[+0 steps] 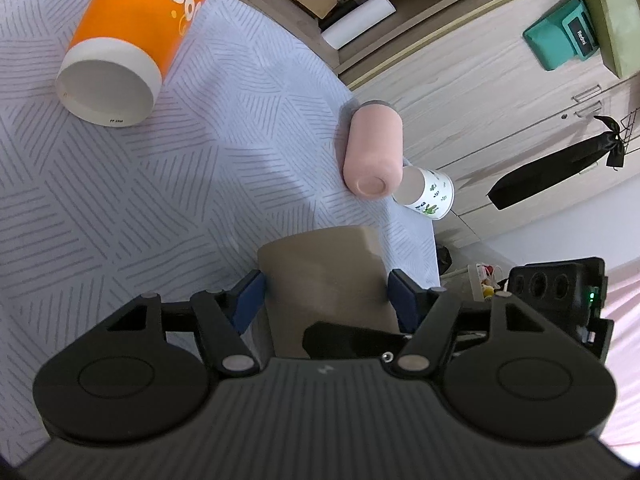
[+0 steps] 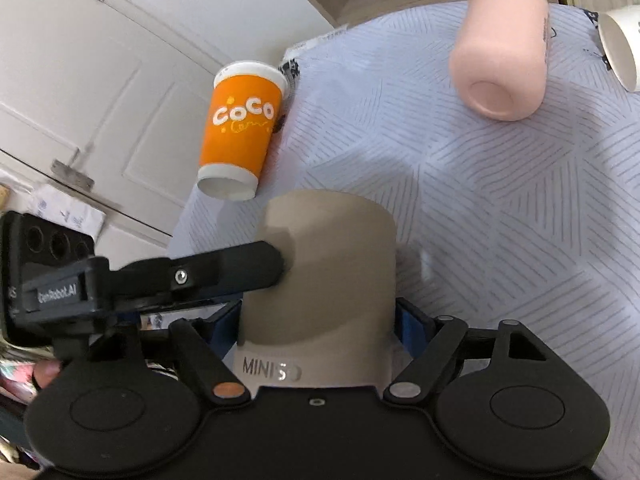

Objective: Flip cup upright
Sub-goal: 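Close the right gripper around the beige tumbler's base end, then rotate the right gripper to tip the beige tumbler upright, opening upward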

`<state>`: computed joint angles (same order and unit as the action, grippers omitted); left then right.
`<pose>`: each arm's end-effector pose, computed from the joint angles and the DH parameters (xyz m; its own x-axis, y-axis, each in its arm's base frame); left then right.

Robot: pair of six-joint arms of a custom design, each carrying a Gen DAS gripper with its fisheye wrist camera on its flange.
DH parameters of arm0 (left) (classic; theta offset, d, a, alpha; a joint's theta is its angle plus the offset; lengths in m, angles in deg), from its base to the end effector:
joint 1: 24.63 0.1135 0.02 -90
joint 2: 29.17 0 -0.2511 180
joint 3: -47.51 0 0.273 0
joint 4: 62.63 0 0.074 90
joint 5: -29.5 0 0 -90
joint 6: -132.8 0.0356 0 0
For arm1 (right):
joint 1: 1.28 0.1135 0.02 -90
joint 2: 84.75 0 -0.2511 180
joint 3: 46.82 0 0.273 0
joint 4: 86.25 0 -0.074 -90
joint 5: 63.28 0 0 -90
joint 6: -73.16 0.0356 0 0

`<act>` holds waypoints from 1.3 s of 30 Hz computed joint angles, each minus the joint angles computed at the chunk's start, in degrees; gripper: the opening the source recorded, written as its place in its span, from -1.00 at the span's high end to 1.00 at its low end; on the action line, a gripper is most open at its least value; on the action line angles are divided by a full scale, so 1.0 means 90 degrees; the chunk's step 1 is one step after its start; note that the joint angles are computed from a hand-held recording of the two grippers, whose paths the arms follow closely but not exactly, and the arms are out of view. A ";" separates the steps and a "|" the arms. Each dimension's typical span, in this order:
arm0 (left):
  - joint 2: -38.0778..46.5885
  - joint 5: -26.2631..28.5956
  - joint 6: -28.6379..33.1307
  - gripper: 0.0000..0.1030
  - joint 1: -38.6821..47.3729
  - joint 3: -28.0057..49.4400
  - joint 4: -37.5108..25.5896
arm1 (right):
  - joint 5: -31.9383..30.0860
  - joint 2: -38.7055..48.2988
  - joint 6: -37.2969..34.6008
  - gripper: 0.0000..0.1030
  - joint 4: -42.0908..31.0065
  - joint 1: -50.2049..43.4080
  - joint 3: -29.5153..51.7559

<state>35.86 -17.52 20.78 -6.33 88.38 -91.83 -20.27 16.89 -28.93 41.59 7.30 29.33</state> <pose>0.2191 0.0469 0.1491 -0.7649 -0.5419 -0.3482 -0.1405 0.6679 -0.7309 0.3304 0.0762 0.1459 -0.8908 -0.2789 -0.3588 -0.4530 0.6062 0.6537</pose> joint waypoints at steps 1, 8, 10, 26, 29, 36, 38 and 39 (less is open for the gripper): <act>0.0002 -0.0009 0.0006 -0.32 -0.0017 0.0009 -0.0014 | -0.0014 -0.0044 -0.0018 -0.60 0.0065 -0.0015 -0.0081; -0.0192 -0.0138 -0.0093 -0.38 -0.0274 -0.0179 0.0240 | 0.0099 -0.0792 0.0263 -0.61 0.0860 -0.0026 -0.0937; -0.0367 -0.0253 -0.0176 -0.42 -0.0424 -0.0397 0.0518 | 0.0241 -0.1102 0.0314 -0.61 0.1092 -0.0017 -0.1205; -0.3062 -0.0327 0.0435 -0.42 -0.0566 -0.1784 0.0544 | 0.0881 -0.3078 0.0061 -0.59 0.2573 0.0134 -0.3049; -0.3429 -0.0184 0.0655 -0.42 -0.0377 -0.1864 0.0366 | 0.0972 -0.3338 0.0089 -0.59 0.2767 0.0248 -0.3252; -0.4439 -0.0018 0.1214 -0.42 0.0032 -0.1996 -0.0395 | 0.1644 -0.4068 0.0266 -0.58 0.3436 0.0853 -0.3840; -0.4630 -0.0075 0.1367 -0.42 0.0066 -0.1967 -0.0598 | 0.1788 -0.4185 0.0213 -0.58 0.3601 0.0991 -0.3932; -0.4673 -0.0033 0.1471 -0.42 0.0133 -0.1949 -0.0671 | 0.1866 -0.4237 0.0166 -0.58 0.3678 0.1056 -0.3973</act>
<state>-6.19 -17.82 34.02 -5.13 70.84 -97.87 -3.48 -21.24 -27.44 74.69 16.80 -6.43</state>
